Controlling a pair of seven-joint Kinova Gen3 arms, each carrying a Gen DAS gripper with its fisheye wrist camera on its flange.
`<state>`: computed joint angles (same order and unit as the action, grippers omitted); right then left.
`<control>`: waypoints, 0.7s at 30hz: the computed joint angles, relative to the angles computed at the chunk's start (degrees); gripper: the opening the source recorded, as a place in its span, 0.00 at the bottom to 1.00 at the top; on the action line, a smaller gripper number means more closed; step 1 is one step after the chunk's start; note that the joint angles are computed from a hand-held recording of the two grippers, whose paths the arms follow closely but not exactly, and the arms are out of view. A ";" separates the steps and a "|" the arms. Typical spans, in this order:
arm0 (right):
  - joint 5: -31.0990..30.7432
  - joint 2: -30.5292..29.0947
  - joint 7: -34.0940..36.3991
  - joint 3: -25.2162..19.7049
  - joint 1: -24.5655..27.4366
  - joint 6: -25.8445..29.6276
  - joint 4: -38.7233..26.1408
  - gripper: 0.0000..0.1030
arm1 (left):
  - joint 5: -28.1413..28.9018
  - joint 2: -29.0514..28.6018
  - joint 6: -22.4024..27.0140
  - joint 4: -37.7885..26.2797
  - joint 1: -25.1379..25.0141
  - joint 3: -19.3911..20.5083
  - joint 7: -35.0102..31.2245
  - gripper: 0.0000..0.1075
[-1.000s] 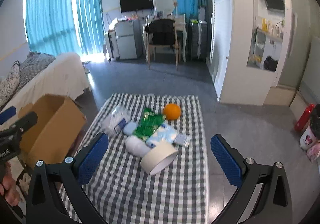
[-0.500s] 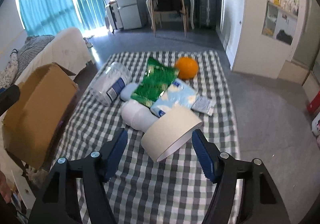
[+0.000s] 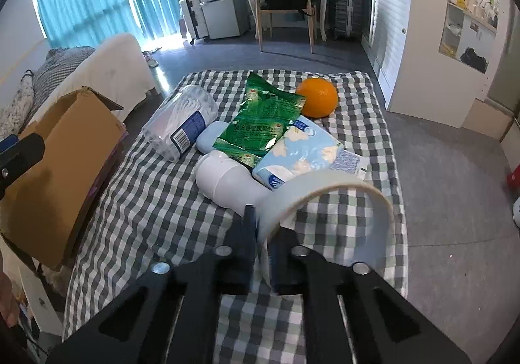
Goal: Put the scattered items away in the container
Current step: 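Move the right gripper to the tape roll and grasp its rim, then grasp the white bottle with the left gripper while the right gripper holds the tape roll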
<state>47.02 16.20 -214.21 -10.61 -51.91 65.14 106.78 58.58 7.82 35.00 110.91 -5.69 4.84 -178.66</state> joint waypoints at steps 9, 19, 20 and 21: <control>0.63 -3.28 -2.99 -2.27 -2.04 3.55 1.91 0.03 | -0.60 -0.35 0.67 0.67 1.35 0.57 0.86 0.96; 0.38 -6.09 -7.78 -5.87 -4.16 9.00 3.68 0.03 | -2.67 1.06 -1.66 2.66 5.45 2.93 2.76 0.96; 0.26 -6.26 -8.30 -6.13 -4.20 9.01 4.00 0.03 | -2.55 1.35 -2.06 3.06 5.80 3.40 2.19 0.96; 0.19 -6.40 -8.89 -6.37 -4.29 9.06 4.31 0.03 | -2.01 1.60 -2.52 3.55 6.04 3.91 1.17 0.96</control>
<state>47.21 9.80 -223.10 -16.98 -56.20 74.20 111.10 56.57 9.42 32.48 114.46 0.35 8.76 -177.48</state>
